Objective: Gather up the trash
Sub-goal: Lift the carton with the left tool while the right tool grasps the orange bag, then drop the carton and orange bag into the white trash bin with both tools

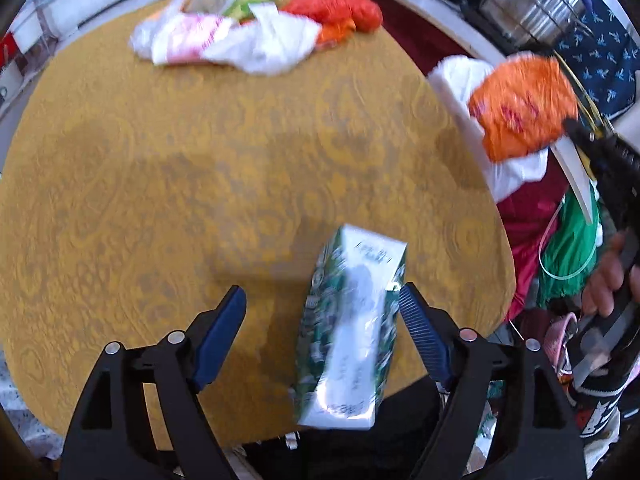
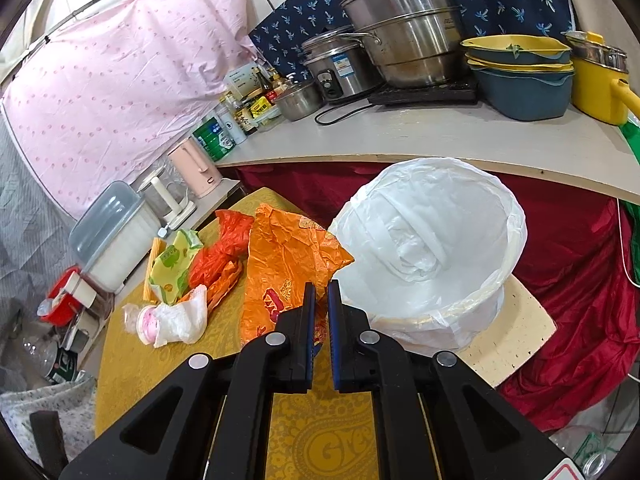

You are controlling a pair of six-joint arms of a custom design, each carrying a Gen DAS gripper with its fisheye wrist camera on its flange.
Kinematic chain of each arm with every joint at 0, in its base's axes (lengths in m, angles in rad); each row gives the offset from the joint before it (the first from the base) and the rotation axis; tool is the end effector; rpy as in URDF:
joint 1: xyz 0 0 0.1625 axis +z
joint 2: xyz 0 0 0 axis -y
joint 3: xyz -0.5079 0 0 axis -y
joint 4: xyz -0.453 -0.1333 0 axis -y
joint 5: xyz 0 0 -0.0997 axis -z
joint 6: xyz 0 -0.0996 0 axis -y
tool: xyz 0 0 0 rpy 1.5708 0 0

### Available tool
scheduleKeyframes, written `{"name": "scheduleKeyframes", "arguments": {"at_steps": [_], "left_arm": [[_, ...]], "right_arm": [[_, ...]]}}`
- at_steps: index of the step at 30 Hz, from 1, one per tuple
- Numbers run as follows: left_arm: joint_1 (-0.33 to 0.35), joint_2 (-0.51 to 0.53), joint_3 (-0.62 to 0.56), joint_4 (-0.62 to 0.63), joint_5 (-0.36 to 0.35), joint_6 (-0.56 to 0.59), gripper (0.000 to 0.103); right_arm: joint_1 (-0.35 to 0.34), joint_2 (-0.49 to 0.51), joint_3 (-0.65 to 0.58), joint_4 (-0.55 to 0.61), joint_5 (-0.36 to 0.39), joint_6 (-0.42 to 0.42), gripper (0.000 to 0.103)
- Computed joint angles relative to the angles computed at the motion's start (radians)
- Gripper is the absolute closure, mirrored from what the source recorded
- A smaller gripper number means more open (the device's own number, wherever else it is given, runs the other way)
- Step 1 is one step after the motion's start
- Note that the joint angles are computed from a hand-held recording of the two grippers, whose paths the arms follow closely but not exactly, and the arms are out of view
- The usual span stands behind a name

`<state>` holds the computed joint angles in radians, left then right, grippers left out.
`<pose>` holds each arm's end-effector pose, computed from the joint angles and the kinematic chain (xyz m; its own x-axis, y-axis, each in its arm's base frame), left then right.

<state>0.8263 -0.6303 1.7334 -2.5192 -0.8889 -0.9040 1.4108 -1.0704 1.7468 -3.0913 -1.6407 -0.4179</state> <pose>-0.3309 -0.6485 -0.0343 -0.8385 -0.2015 -0.5062 0.0171 0.9189 -0.3941 0.0072 -0.7481 0.3331 -0.9354 -0.0738 0.3457 -0.2996 0.6849 -0.6642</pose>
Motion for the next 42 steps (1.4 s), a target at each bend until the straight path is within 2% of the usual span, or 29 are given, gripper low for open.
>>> {"name": "scheduleKeyframes", "arguments": {"at_steps": [8,12,13,20,25,32,38,42], "left_arm": [[-0.001,0.037,-0.021,0.042,-0.060,0.028,0.029],[0.010,0.046,-0.023,0.052,-0.078,0.023,0.045],[0.012,0.047,-0.022,0.053,-0.078,0.022,0.045],[0.004,0.049,-0.016,0.035,-0.052,0.027,0.046],[-0.011,0.040,-0.021,0.012,0.002,0.069,0.046],[-0.014,0.068,-0.107,-0.048,0.055,0.197,0.046],[-0.017,0.156,-0.266,-0.141,0.070,0.394,0.046],[-0.011,0.227,-0.405,-0.167,0.045,0.528,0.046]], "right_arm": [[0.001,-0.011,0.016,-0.005,-0.004,-0.005,0.096],[0.001,-0.011,0.016,-0.005,-0.004,-0.006,0.096],[0.000,-0.013,0.019,-0.005,-0.003,-0.006,0.096],[-0.003,-0.017,0.022,0.000,0.005,-0.007,0.096],[-0.003,-0.023,0.024,-0.009,0.015,-0.006,0.096],[-0.006,-0.013,-0.022,-0.033,0.016,0.013,0.096],[-0.019,-0.001,-0.074,-0.062,0.000,0.039,0.096],[-0.031,0.008,-0.111,-0.084,-0.017,0.054,0.096]]}}
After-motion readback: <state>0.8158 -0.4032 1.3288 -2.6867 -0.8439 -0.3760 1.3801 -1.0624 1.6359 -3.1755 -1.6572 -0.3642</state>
